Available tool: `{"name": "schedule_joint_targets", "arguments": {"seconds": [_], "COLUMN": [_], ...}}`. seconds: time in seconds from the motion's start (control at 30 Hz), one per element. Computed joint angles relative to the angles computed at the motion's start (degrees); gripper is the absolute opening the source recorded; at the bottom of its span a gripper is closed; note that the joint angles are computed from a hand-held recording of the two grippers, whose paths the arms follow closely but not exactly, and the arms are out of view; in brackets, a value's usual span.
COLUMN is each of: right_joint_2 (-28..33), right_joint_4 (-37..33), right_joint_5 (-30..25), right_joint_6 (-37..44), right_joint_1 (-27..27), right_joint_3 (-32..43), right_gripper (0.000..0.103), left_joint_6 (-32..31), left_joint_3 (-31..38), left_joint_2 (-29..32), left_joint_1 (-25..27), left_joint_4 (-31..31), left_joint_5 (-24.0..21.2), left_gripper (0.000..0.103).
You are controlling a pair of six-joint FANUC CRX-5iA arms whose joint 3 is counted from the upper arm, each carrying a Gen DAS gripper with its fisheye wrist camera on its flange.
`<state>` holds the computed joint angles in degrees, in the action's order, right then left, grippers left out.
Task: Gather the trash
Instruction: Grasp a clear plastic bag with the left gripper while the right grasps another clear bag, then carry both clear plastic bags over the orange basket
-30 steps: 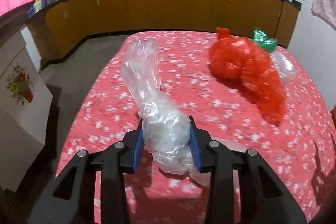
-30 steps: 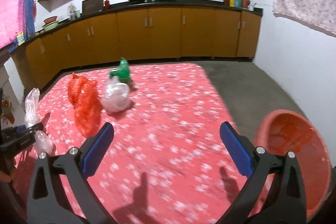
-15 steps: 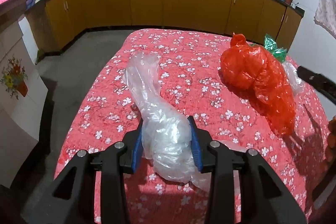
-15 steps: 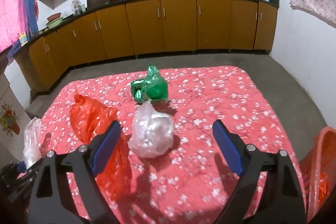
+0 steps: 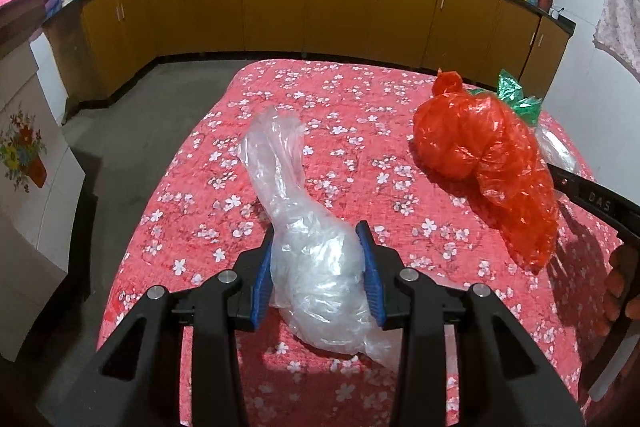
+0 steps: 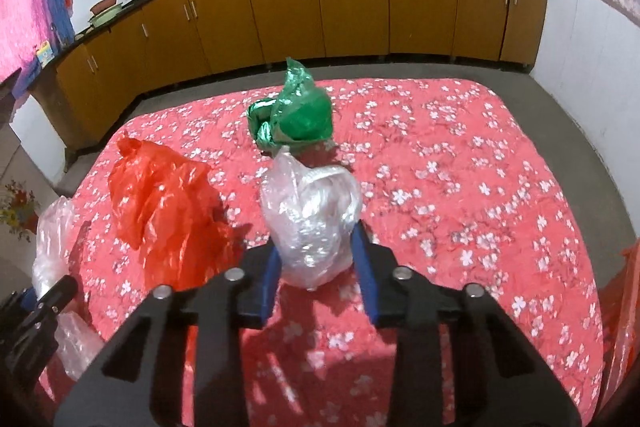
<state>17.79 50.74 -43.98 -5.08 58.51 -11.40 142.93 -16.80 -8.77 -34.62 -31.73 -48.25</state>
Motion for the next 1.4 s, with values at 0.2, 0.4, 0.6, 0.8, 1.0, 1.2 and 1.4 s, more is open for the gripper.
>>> {"name": "schedule_joint_targets", "arguments": {"seconds": [0.2, 0.4, 0.6, 0.8, 1.0, 1.2, 1.4], "right_joint_2": [-3.9, -8.1, -12.6, -17.0, -22.0, -26.6, -31.7], "right_joint_4": [2.9, 4.4, 5.3, 6.6, 7.7, 7.9, 6.4], "right_joint_5": [-0.5, -2.4, -4.6, -7.8, -12.4, -18.1, -26.2], "right_joint_6": [-5.0, -8.7, -12.7, -16.4, -20.1, -23.1, -26.2], "right_joint_1": [0.6, 2.4, 5.1, 7.9, 11.4, 15.0, 20.3], "right_joint_3": [-5.1, -9.9, -14.0, -17.7, -21.3, -24.7, -28.1], "right_gripper": [0.026, 0.026, 0.026, 0.026, 0.026, 0.026, 0.026], "left_joint_6": [1.5, 2.4, 3.7, 4.5, 4.5, 4.1, 3.1], "left_joint_3": [0.1, 1.4, 2.5, 4.6, 6.7, 9.1, 11.7], "left_joint_2": [-0.9, -1.3, -2.1, -2.0, -1.2, 0.7, 3.4], "left_joint_1": [-1.4, -4.1, -7.5, -11.3, -15.2, -18.7, -21.3], "left_joint_4": [-0.8, -2.3, -4.0, -5.9, -7.4, -7.9, -7.4], "left_joint_5": [0.1, -0.4, -0.6, -1.5, -2.2, -2.1, -0.6], "left_gripper": [0.038, 0.038, 0.038, 0.038, 0.038, 0.038, 0.038]}}
